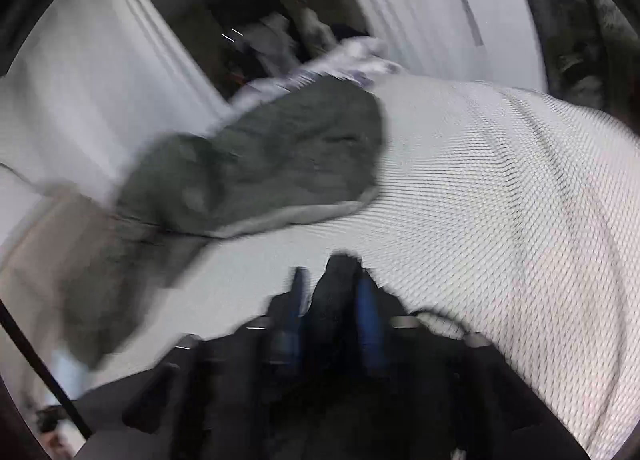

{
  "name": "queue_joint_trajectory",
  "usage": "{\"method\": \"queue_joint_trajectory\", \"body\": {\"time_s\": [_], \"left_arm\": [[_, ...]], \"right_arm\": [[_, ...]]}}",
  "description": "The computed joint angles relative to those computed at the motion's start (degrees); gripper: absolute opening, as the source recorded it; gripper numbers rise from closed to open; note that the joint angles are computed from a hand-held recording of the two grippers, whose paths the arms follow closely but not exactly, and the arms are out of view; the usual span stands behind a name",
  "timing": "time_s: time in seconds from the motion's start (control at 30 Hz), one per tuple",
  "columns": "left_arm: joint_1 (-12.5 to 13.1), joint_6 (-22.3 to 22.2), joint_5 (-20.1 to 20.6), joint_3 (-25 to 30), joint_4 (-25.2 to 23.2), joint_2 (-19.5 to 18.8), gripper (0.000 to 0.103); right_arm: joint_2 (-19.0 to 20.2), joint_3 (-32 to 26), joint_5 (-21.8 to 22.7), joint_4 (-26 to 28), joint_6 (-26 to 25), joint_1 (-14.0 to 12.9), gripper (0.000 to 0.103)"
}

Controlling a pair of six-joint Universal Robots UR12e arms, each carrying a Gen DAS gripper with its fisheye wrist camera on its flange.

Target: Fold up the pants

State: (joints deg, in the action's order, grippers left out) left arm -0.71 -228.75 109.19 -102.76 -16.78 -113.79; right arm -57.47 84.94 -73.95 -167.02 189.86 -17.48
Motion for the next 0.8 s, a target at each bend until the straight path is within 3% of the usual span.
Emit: {"method": "queue_joint_trajectory", "body": {"time_s": [0.03,0.1,0.17,0.23,0.37,0.43,0.53,0.6,0.7,0.8], "left_arm": [[-0.2,-1.4,2.0,1.1,-1.7,-0.6,0.081],[-0.5,-2.0,4.2,0.7,1.5,-1.4,0.081],[-0.3,-0.6,0.5,-0.5,3.9,-1.0,0.081],[-1.0,0.4,0.1,-1.4,4.9,-0.5,0.081],[-3.3,0.3,-0.9,-3.8,9.2,0.0,0.081],[-4.7,0.4,-2.1,-4.0,10.5,-0.4,0.081],[-7.9,0.7,0.6,-3.8,12.9,-1.7,0.081],[-10.4,2.7,3.4,-2.7,11.0,-2.4,0.081],[-12.5,4.2,3.7,-1.5,10.6,-3.3,0.086],[-14.3,0.5,4.1,-1.1,14.3,-4.7,0.096]], "right_arm": [[1.2,-1.7,-3.2,0.9,-0.5,0.8,0.06],[2.3,-3.2,-7.5,2.9,-0.7,1.9,0.06],[1.7,-1.4,-4.2,1.5,-0.4,1.5,0.073],[0.7,1.1,-2.1,-0.6,-1.9,1.2,0.081],[-1.7,6.2,1.2,-4.4,-2.3,1.0,0.088],[-3.1,8.0,3.1,-3.2,-3.4,1.1,0.089],[-4.7,10.2,5.9,-1.1,-8.7,1.5,0.095],[-6.0,12.3,6.4,-2.2,-11.4,2.1,0.099],[-7.4,15.2,6.6,-2.8,-15.1,2.6,0.1],[-7.7,18.7,9.6,-6.9,-12.2,1.8,0.1]]}}
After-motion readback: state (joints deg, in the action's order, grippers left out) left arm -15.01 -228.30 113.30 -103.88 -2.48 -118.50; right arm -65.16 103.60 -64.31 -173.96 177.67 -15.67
